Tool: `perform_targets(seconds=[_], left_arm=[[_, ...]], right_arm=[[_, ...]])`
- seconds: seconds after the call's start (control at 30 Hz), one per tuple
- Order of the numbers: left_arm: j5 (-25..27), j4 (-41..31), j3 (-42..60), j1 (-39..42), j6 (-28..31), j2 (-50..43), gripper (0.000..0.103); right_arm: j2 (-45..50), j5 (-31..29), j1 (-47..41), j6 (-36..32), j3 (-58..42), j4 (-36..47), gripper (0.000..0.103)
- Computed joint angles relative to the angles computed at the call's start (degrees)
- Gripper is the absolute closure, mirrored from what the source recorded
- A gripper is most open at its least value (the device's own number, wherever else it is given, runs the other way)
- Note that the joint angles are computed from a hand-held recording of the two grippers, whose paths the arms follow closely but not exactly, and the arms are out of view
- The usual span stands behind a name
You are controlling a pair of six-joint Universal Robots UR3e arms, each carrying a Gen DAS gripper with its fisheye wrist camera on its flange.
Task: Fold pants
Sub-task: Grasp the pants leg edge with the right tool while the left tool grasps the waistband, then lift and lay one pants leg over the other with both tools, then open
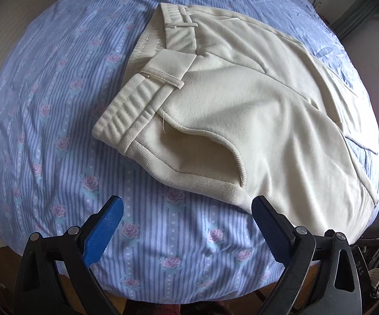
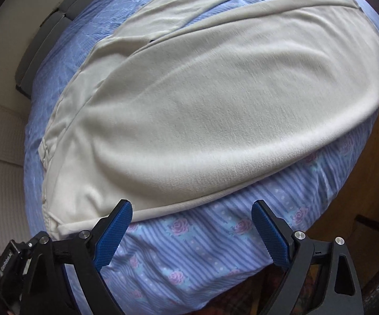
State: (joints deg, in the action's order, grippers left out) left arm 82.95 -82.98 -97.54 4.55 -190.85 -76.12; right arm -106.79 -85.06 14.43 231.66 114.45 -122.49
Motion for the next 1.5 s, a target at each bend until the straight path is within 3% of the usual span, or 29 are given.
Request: perform_targets(seconds=[0.17, 0.47, 0.57, 0.63, 0.67, 0.7, 0.73, 0.83, 1.0, 1.13, 1.33, 1.5], left_arm=[[1.63, 3.83, -1.68, -1.11, 0.32, -3.5, 0.004], [-1.9, 6.38, -2.24, 0.0, -1.65, -9.61, 0.007], [-4.65, 5.7, -1.78, 1.56, -1.7, -10.91, 0.026], [-7.47, 4.55, -1.1, 2.6, -1.22, -10.81, 0.04], [-8.17, 3.68, -0.06, 2.53, -0.82, -10.97, 0.051], [-8.42, 2.98, 1.06, 2.03, -0.36, -10.74, 0.062], [-8.27, 2.46, 2.29, 1.37, -0.08, -10.68, 0.067], [-4.03, 2.23, 8.7, -3.89, -1.4, -12.49, 0.08], [-2.34, -3.17, 19.94, -5.82, -2.64, -13.43, 0.09], [0.24, -7.57, 28.13, -6.96, -5.59, -13.1, 0.092], [5.63, -8.06, 40.38, -9.2, -14.1, -18.86, 0.094], [8.03, -5.94, 52.34, -9.39, -18.65, -28.05, 0.095]], right_arm=[[1.48, 1.67, -1.73, 1.3, 5.51, -6.87, 0.012], [4.72, 4.37, -6.1, 1.45, 11.91, -17.72, 0.014], [5.24, 3.56, -6.74, 2.12, 10.93, -16.7, 0.027], [4.3, 3.96, -8.08, 1.58, 10.8, -15.84, 0.046], [3.79, 4.7, -9.2, 1.01, 10.93, -15.42, 0.05], [2.94, 5.7, -10.51, 0.29, 11.31, -15.07, 0.062], [1.77, 6.64, -11.93, -0.67, 11.57, -14.21, 0.075], [-2.52, 9.02, -15.81, -4.77, 9.6, -8.3, 0.089], [-8.31, 8.67, -19.55, -11.48, -3.68, 5.76, 0.09], [-4.39, 11.06, -22.47, -18.94, -19.7, 12.87, 0.09], [9.97, 16.69, -24.65, -29.84, -42.62, 18.6, 0.09], [27.53, 18.19, -24.75, -37.36, -66.07, 27.41, 0.09]])
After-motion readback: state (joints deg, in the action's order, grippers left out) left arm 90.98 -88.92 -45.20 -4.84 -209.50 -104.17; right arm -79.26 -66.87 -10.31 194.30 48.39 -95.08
